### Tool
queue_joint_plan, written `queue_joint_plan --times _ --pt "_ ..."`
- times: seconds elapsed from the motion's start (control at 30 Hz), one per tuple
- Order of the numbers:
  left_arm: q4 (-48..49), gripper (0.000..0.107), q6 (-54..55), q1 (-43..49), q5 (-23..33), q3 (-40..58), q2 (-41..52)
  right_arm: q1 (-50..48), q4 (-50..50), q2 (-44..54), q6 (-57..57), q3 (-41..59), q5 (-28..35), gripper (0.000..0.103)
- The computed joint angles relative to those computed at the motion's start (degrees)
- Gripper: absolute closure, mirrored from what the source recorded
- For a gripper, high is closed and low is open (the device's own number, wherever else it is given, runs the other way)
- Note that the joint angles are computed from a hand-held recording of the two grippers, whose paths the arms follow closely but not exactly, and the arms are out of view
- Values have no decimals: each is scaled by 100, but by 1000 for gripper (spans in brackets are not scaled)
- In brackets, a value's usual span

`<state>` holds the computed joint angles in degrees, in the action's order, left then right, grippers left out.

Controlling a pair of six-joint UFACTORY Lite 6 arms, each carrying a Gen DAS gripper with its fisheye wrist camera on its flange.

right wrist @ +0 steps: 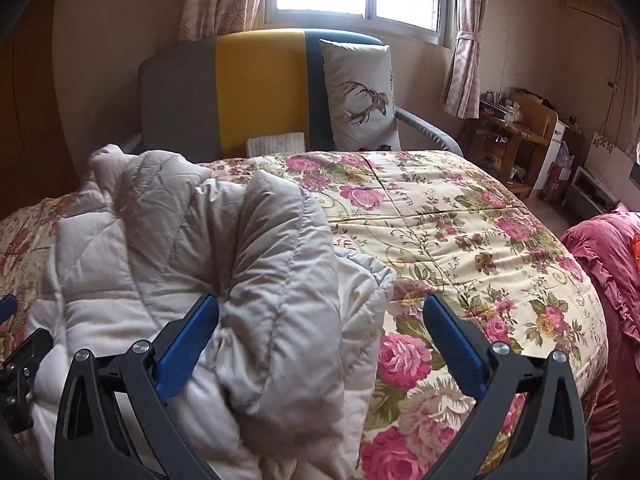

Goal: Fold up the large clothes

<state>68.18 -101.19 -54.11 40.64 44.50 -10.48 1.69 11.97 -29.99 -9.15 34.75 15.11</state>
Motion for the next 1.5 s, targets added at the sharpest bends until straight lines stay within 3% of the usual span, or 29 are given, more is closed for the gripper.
queue_joint_plan --times 0.1,0.23,0.37,0.5,0.63,0.77,1.07,1.2,1.5 --pt "-5 8 -441 -172 344 -416 -388 -233 825 -383 -943 -358 266 2" --pt "-157 8 -266 166 -684 -493 -128 -648 2814 98 -2736 -816 -326 2" --pt "-489 8 -28 497 -1420 -648 -232 -1357 4651 376 -4452 -733 515 2" --pt "-1122 8 477 752 -1789 -874 -587 -1535 3786 154 -3727 -560 989 2" --pt "-1001 8 222 439 -1376 -948 -759 -1421 2861 -609 -2632 -601 1156 2" --pt "-657 8 -280 160 -1048 -961 -720 -1179 2756 -459 -2474 -429 1300 2" --pt "-969 8 4 361 -1259 -965 -754 -1906 4153 934 -4223 61 2181 2" --pt "-1222 8 312 443 -1306 -899 -745 -2114 4224 1278 -4434 234 2579 2" --pt "-2038 8 1189 951 -2186 -1028 -832 -2510 4238 2220 -4937 789 3497 2"
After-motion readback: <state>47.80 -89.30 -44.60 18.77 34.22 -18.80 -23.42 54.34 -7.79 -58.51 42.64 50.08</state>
